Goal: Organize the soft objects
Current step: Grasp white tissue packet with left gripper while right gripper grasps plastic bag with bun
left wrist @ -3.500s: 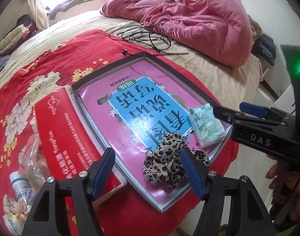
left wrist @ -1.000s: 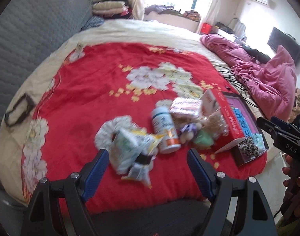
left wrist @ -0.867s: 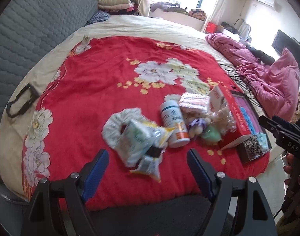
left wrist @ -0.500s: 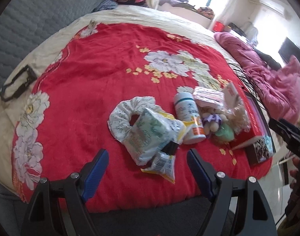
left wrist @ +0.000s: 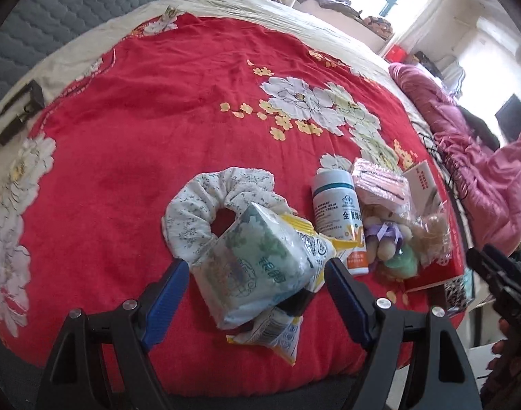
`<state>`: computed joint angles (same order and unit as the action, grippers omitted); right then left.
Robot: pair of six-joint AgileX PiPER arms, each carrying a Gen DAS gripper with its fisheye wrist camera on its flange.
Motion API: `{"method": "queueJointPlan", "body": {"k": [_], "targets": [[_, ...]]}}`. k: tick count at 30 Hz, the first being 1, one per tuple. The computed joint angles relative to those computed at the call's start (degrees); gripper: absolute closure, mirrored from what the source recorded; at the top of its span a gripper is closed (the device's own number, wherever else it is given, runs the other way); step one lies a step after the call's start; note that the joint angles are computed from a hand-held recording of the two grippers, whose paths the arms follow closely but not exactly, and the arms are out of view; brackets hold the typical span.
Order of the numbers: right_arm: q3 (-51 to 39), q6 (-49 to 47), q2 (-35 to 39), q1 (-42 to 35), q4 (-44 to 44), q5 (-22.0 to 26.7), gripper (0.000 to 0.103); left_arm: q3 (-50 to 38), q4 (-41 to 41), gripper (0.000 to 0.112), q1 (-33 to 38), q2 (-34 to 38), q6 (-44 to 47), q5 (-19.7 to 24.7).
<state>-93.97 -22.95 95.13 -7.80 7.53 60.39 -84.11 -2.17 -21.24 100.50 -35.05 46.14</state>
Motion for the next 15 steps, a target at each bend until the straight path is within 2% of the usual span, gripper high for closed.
{"method": "queueJointPlan", "body": {"k": [2,5,7,15], "targets": [[-0.74,0.47,1.46,0.46,-1.07,0.14,0.025,0.64,-1.12,0.032,0.43,-0.20,1.20,-1.06],[-1.54,1.19,3.52,1.68,-3.67,-0.55,0.025,1.45,-4.26,0.041,1.39,-0.14,4.86,-2.59],[-1.99,1.34,4.76,2.72,-5.29,-1.03,0.025,1.99,-6.18,0.042,2.05,-0.27,6.41,-3.05],[2.37,2.65,5.83,9.56,-18.33,-9.07,0.024,1.53,-9.46,0.049,3.03,0.75,10.24,-3.47]]}}
